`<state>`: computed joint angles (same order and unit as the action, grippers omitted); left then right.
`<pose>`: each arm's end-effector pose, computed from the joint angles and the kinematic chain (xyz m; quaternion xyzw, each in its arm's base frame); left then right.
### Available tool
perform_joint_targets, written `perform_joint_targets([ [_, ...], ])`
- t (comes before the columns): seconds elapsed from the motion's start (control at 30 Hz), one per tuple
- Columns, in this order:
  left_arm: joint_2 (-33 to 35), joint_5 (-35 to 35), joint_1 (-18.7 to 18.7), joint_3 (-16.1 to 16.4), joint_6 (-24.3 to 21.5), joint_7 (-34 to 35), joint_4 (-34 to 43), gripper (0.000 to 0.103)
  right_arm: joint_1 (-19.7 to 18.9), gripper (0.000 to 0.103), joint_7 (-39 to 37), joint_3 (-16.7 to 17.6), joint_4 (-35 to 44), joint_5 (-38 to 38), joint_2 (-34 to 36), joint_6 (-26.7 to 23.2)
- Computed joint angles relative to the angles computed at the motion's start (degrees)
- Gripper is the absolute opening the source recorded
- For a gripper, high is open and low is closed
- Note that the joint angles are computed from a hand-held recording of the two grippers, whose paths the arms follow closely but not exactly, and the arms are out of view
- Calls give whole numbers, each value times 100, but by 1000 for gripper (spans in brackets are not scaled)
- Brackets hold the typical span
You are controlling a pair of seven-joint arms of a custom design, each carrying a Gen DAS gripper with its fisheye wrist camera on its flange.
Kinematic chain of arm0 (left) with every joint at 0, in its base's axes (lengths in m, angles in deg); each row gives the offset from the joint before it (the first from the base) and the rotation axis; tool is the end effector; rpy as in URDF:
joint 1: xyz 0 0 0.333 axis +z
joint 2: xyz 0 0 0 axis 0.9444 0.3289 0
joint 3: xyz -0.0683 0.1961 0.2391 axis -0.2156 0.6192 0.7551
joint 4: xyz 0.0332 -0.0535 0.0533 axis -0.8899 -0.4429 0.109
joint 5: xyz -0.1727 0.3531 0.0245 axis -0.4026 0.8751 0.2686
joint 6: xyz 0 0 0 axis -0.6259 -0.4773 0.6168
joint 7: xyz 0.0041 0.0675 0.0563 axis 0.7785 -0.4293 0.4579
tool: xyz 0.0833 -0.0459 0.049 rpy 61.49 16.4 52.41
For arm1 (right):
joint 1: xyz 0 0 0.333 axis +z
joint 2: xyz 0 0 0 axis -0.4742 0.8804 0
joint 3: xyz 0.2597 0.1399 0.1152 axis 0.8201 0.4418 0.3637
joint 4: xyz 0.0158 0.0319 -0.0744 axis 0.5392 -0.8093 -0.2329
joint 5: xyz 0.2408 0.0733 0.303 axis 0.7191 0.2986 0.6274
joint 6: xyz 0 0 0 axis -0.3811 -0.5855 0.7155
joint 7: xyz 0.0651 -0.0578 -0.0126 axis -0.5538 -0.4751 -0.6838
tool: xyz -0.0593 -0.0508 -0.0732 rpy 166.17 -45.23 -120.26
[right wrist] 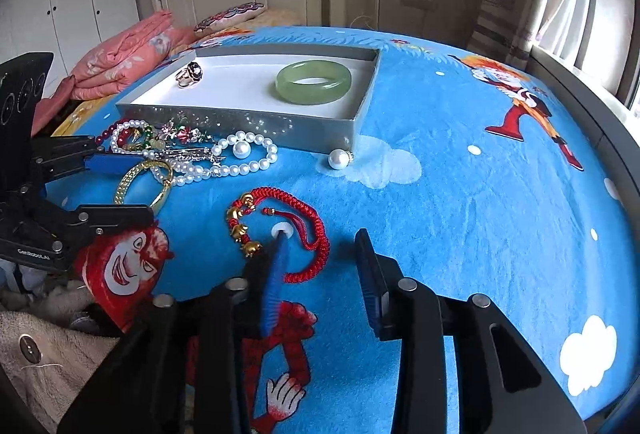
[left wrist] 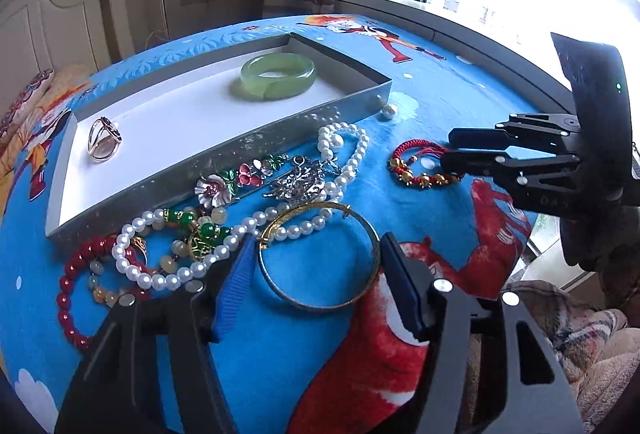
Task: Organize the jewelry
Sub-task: 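Grasp the thin gold bangle with the left gripper while the right gripper grasps the red string bracelet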
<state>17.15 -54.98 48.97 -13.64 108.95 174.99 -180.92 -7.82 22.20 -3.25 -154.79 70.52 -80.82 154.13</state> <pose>0.4123 -0.1789 0.4872 -0.4817 0.7990 -0.3216 0.1619 0.4283 0.2877 0.4900 -0.7790 0.5009 -0.2004 0.3197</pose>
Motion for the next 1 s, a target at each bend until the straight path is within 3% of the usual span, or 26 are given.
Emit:
perform_joint_targets([
  [0.03,-21,81,53,-68,18,-39,-24,62,119,9,-168,-119,-37,206,-8,57],
  [0.1,-64,104,14,-62,26,-30,-62,62,239,8,-400,-253,-145,506,-40,221],
  [0.37,-319,453,53,-188,231,-279,-292,62,-339,7,183,179,-315,-51,-246,628],
  [0.9,-756,820,-3,-62,361,-671,-522,62,-1207,1,730,906,-264,-636,-698,1042],
  [0.97,-793,842,8,-39,361,-713,-543,62,-1086,1,664,818,-215,-596,-647,957],
  [1.0,-796,846,0,-20,356,-723,-547,62,-815,1,342,612,-166,-319,-560,811],
])
